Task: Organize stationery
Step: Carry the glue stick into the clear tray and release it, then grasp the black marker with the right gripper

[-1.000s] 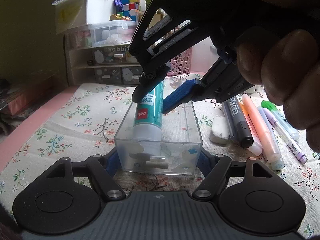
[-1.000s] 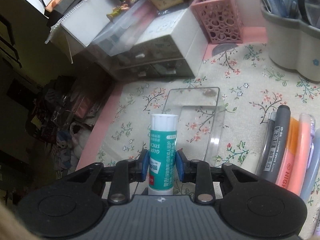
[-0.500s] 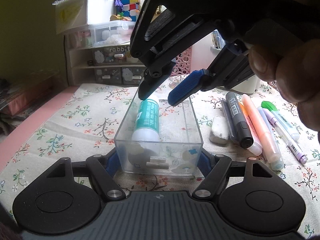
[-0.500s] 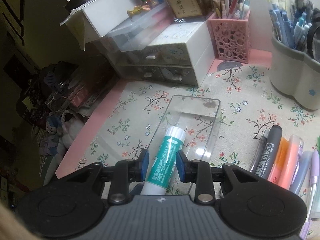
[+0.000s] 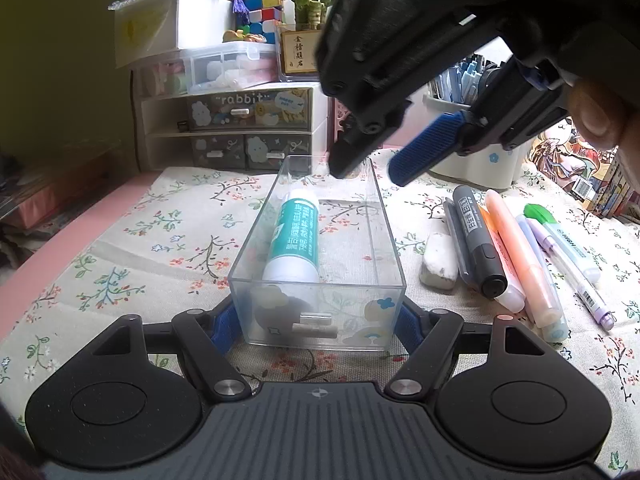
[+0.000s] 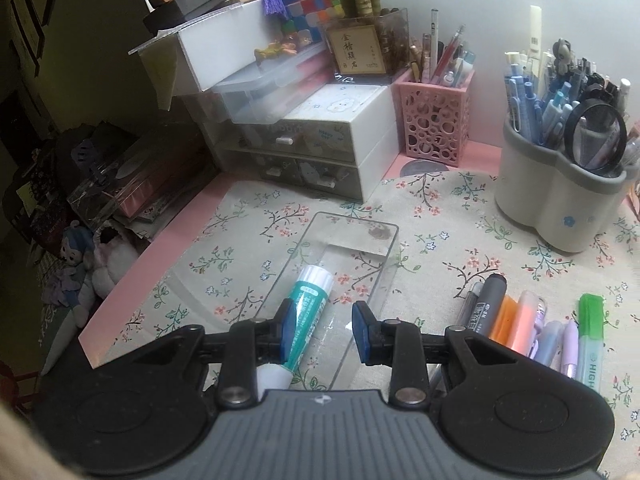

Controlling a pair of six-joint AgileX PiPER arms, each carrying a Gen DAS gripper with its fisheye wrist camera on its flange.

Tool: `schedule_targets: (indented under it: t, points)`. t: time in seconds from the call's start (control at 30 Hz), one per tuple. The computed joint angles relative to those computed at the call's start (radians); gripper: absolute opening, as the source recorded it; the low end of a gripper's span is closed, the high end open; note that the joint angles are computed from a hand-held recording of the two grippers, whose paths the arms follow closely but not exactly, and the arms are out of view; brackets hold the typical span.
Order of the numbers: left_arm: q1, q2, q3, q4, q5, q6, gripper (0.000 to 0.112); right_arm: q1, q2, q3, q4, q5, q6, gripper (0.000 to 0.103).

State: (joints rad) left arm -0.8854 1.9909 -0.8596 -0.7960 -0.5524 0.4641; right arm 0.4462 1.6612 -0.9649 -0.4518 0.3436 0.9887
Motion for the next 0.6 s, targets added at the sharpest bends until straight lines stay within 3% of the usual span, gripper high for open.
schedule_targets:
  t: [0.33,0.47,0.6]
  points:
    - [0.011,-0.006,0.008,0.034,0.008,-0.016,0.074,0.037,-0.030,0.073,-0.241,0.063,0.260,0.023]
    - [0.033,-0.026,-0.017,0.000,0.090,0.051,0.073,0.054,-0.183,0.239,-0.537,0.099,0.591,0.023]
    - [0.033,-0.028,-0.041,-0.084,0.122,0.139,0.073,-0.090,-0.328,0.376,-0.519,0.054,0.636,0.024]
